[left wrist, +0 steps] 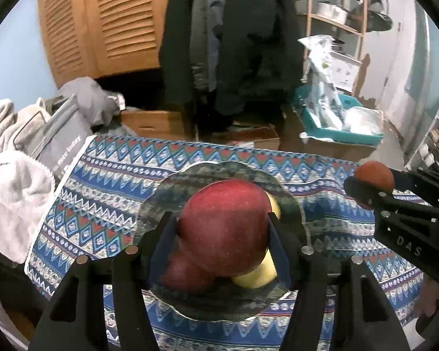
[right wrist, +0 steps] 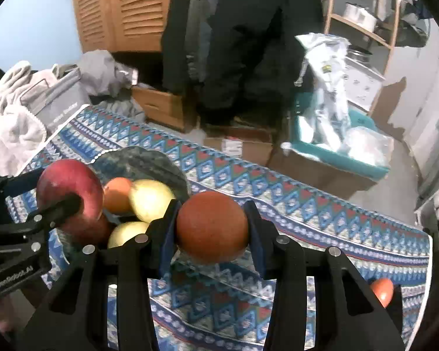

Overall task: Organize fruits
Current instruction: 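Carry the apple with the left tool over the glass bowl while the right tool carries the small orange there, then open the left tool to drop the apple into the bowl while the right tool releases the small orange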

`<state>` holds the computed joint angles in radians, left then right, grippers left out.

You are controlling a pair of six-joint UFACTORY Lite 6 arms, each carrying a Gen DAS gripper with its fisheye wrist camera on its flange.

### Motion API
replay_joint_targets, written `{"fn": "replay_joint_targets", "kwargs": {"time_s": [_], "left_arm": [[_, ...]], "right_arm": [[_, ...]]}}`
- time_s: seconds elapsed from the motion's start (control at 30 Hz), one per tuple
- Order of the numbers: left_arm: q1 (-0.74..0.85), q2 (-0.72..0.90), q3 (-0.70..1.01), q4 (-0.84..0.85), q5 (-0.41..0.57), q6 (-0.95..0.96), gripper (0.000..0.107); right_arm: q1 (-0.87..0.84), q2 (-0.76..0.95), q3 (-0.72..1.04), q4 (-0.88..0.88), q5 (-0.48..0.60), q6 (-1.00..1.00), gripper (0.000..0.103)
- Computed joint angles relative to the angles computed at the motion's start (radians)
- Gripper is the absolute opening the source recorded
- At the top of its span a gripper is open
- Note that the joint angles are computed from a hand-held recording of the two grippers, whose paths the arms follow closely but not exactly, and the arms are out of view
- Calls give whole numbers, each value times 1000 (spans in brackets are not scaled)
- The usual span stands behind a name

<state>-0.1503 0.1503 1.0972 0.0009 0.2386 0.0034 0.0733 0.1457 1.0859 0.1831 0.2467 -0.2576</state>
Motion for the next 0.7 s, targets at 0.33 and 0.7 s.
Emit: {"fn": "replay_joint_targets", "kwargs": {"time_s": [0.33,0.7], "left_arm": [[130,105,52,-155,-8,179,63],[199,249,154,-241,40,257,63]], "right_arm": [[103,158,129,67,14,-7,42],[161,285,222,175,42,-84,43]]}}
